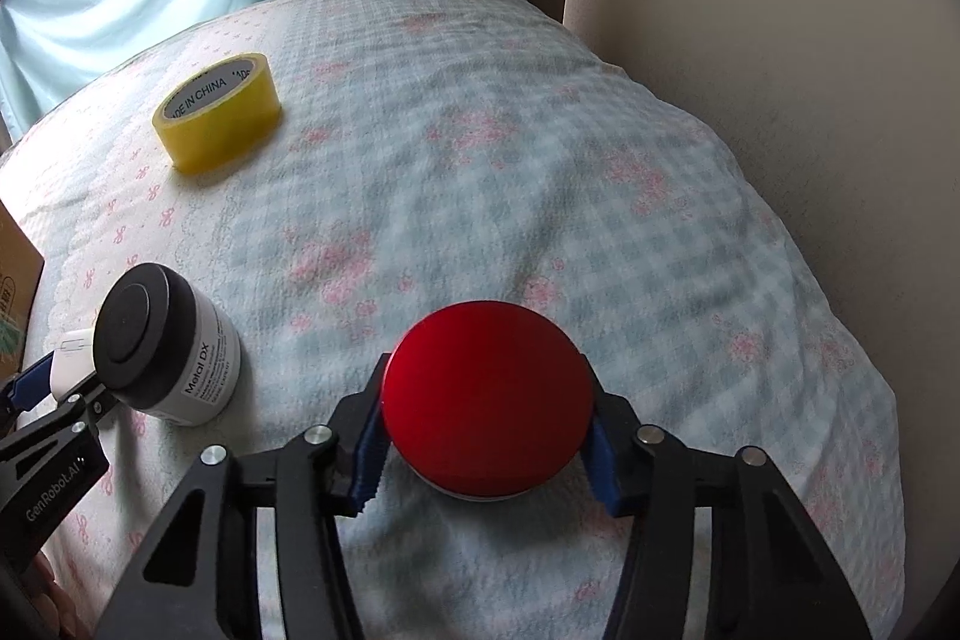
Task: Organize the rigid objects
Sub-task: 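Grasp white earbud case with left tool while right tool grasps red-lid tin, then carry earbud case and red-lid tin over the cardboard box with both tools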
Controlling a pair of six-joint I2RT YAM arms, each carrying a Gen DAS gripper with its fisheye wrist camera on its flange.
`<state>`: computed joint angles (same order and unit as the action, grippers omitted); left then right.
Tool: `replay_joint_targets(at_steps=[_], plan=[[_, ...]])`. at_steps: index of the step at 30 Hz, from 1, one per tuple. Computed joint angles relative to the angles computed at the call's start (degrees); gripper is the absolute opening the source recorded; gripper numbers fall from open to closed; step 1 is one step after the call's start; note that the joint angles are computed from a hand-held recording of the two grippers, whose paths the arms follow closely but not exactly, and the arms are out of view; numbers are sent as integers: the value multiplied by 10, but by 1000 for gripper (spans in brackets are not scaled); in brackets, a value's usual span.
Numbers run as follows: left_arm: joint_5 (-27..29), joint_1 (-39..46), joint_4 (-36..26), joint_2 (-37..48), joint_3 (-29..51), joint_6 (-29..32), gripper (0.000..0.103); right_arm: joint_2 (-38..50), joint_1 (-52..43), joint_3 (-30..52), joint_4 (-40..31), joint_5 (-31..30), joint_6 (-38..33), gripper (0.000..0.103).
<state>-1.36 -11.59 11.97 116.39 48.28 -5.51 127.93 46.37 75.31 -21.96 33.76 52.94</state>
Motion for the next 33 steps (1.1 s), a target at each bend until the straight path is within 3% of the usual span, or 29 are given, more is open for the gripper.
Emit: replay_joint_targets(at_steps=[10,19,27,33], plan=[[19,11,-9,-24,-10,-6,58,-7,7,4,-27,6,22,50],[30,1,-78,-146,-36,-17,58,-88,23,-29,-89,16,70,50],[37,11,-267,-327,4,-28,58,-194,58,25,-240,43,111,50],[64,63,-481,-449,107,-10,58,-219,104,179,-424,62,140,50]])
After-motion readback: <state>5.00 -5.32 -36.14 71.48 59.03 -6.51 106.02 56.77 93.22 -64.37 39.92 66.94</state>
